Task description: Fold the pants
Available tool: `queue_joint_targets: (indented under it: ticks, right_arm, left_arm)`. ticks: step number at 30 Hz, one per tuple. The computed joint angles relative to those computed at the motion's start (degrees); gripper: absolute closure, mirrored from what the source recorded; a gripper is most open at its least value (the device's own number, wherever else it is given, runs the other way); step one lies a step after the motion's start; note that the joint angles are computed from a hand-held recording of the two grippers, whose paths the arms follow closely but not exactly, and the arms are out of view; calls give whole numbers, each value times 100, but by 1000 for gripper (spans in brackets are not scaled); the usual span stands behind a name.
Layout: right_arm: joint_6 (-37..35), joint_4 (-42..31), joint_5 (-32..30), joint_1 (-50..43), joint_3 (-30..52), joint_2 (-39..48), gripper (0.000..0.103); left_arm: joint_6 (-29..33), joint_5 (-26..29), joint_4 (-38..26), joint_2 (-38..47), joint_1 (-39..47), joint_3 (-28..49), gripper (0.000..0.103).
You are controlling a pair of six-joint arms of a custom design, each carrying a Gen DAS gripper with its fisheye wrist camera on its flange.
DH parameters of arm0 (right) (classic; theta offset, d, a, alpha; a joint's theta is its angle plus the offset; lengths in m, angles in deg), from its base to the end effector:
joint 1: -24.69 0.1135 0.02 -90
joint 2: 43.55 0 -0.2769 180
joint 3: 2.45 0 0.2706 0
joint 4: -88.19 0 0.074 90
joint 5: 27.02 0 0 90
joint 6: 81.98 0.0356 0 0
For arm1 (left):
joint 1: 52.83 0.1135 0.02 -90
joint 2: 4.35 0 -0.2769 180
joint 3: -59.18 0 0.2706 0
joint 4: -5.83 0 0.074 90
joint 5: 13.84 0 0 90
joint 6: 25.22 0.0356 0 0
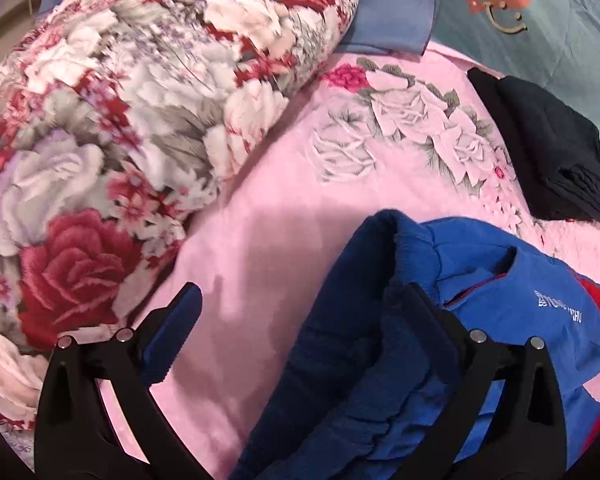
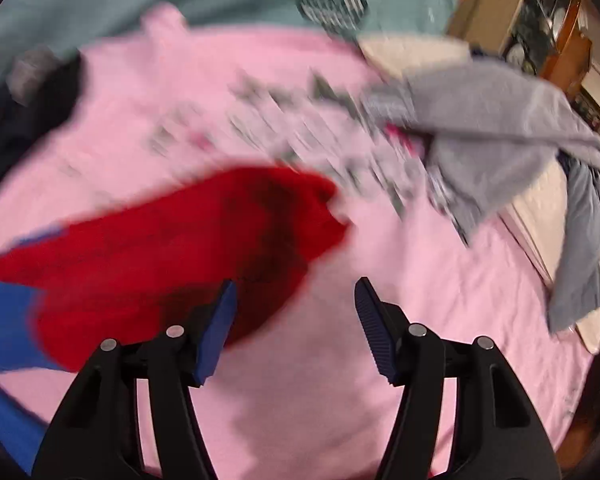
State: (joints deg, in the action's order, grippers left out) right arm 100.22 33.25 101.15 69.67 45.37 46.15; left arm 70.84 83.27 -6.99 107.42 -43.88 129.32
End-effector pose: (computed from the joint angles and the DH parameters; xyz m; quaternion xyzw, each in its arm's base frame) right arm 0.1626 0.1314 0.1085 0.3600 0.8722 -0.1715 0.2833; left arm 0.3845 0.0561 0.1019 -0.0050 0.9506 -0.0187 0.3098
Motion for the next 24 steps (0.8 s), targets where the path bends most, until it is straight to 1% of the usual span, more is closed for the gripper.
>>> queue_joint_targets:
  ticks: [1,2,3,4,5,6,7,8,9,10,11,12,14,15,16,18,20,22,23,24]
  right_arm:
    - [-219,136,154,162,178,-35,40]
    - [-713,533,187,261,363,-31,40]
    - [-1379,1129,23,358,596,53,40]
    - [-1876,1603,-214,360,756,164,42]
    - [-2355,2094,-541,333,968,369,48]
    - [-2759,2561,-912,294,1206,656,60]
    - [-3172,3052,-1435,199,1529,1064,67]
    - [-3388,3293,-1852,121,1838,1428,79]
    - [-3585,3408,-2303,61,2341,1930,83]
    - [-3750,3378,-2524,11,2749,2297,84]
    - [-3879,3174,-2595,10,3283,2718,84]
    - [-3991,2979,-2618,-40,3664,3012,84]
    - [-4096,2631,-2943,-151,4599,3722,83]
    - [-4115,2492,-2713,-144,4862,3851,83]
    - [-4190,2185,-2524,-159,5290,4069,83]
    - [-4215,1964,-2327,-254,5816,4363,83]
    - [-4198,1869,-2240,-373,6088,4535,81]
    - [-4217,1712,-2143,-422,6357,4664,81]
    - [-4234,1662,-2179,-437,6363,4644,81]
    - [-4266,1717,-2240,-464,6238,4557,81]
  left_arm:
    - [12,25,52,-58,4,-42,2]
    - [29,77,44,-90,6,-52,2]
    - [72,229,-70,-124,19,-29,2]
    - [109,398,-167,-171,30,-39,2]
    - [183,637,-318,-214,50,-25,2]
    - [239,800,-440,-242,48,-10,2]
    - [347,1101,-645,-299,62,1,2]
    - [443,1367,-813,-345,70,6,2]
    - [558,1614,-949,-395,57,-10,2]
    - [595,1701,-952,-434,-7,-64,2]
    - [622,1728,-899,-486,-68,-139,2]
    - [632,1700,-794,-536,-136,-226,2]
    - [617,1573,-646,-569,-277,-324,2]
    - [610,1567,-656,-541,-299,-308,2]
    - [578,1569,-660,-508,-308,-288,2]
    - [500,1524,-619,-479,-294,-270,2]
    - [361,1514,-483,-371,-294,-229,2]
    - [257,1517,-461,-61,-371,-28,2]
    - [270,1490,-499,42,-393,36,2]
    - [286,1305,-457,222,-480,121,2]
